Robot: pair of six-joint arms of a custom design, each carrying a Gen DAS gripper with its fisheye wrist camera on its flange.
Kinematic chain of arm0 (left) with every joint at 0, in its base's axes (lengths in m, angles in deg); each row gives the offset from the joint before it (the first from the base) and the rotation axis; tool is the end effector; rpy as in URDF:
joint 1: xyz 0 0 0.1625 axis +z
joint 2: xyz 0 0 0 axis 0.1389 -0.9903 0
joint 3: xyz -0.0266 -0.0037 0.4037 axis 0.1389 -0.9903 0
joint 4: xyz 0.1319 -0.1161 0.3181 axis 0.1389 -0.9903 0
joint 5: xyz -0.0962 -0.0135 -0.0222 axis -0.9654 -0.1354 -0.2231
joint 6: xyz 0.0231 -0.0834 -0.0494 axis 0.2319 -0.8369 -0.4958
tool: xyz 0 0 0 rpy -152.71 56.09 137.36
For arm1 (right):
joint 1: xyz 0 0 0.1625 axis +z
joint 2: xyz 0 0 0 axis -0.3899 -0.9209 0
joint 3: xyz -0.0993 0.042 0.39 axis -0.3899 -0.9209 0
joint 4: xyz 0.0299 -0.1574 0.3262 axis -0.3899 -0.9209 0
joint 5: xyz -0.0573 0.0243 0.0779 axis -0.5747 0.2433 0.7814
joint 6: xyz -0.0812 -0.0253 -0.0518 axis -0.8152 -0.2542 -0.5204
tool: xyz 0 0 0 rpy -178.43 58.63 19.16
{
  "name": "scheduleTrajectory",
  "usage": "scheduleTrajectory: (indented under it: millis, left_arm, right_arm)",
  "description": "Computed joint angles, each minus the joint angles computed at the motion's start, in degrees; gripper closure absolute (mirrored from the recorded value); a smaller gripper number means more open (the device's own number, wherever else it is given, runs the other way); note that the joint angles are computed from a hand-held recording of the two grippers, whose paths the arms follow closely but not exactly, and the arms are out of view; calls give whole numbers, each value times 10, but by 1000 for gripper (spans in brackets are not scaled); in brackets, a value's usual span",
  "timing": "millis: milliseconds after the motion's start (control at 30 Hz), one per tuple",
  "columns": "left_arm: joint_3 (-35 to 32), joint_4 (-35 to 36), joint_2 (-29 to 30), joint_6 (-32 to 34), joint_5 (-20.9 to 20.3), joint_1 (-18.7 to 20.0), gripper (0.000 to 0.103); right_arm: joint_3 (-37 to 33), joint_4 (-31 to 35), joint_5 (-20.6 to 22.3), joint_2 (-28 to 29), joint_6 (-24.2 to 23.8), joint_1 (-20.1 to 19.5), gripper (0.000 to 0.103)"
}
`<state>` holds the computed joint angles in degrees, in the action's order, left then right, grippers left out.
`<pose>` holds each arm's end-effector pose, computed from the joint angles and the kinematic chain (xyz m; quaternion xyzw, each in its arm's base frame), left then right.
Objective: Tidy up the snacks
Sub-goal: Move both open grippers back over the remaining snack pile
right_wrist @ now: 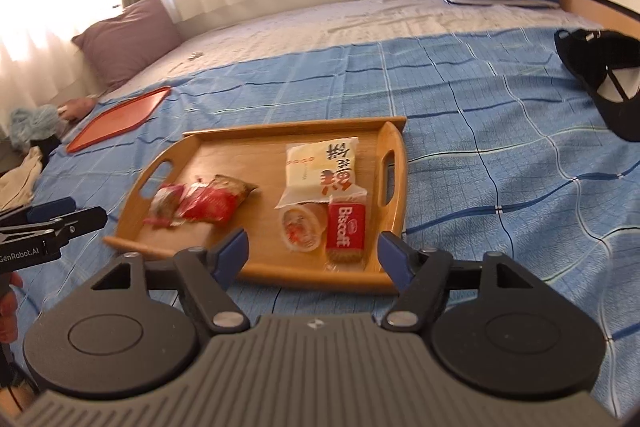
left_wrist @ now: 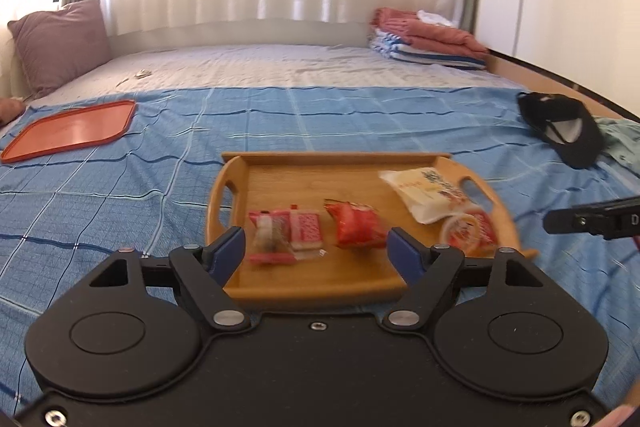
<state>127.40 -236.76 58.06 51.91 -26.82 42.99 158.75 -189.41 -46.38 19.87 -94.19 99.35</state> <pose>-0.2141 -0.5611 0.0219 0.3654 0.8346 -0.3554 0.2090 -0.0009 -0.4762 0.2116 0.0562 -0.8511 0.4433 0.2756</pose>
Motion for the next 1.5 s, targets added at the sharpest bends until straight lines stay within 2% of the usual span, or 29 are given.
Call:
scheduleTrajectory:
  millis: [200, 400, 567, 800, 900, 1033, 1100, 1167, 1233, 1300, 1500]
  left_arm:
    - [84, -38, -32, -4, -2, -27, 24]
    - [153, -102, -37, 5, 0, -52, 24]
    - [205, -159, -27, 23, -1, -70, 23]
    - [248, -224, -3, 19, 2, -80, 23]
    - [262, -254, 9, 12, 10, -83, 23]
    - [269, -261, 20, -6, 26, -80, 23]
    - [273, -254, 23, -18, 31, -77, 27]
    - [276, -236, 21, -34, 29, -70, 37]
    - [278, -218, 20, -46, 22, -63, 56]
    - [277, -206, 23, -50, 23, -59, 61]
    - [266, -197, 52, -41, 43, -63, 63]
  right_arm:
    - [57, -64, 5, -7, -35, 6, 18]
    - [101, -135, 8, 8, -65, 2, 16]
    - [124, -187, 3, 37, -92, -6, 15]
    - [146, -249, 11, 76, -99, -35, 13]
    - [143, -299, -2, 114, -122, -42, 13]
    - [140, -335, -9, 153, -147, -56, 13]
    - [140, -348, -7, 167, -152, -63, 13]
    - [139, -361, -4, 180, -154, -69, 13]
    - [136, -375, -2, 193, -159, -73, 13]
    - [132, -382, -4, 203, -167, -74, 13]
    - [125, -386, 2, 218, -176, -79, 11]
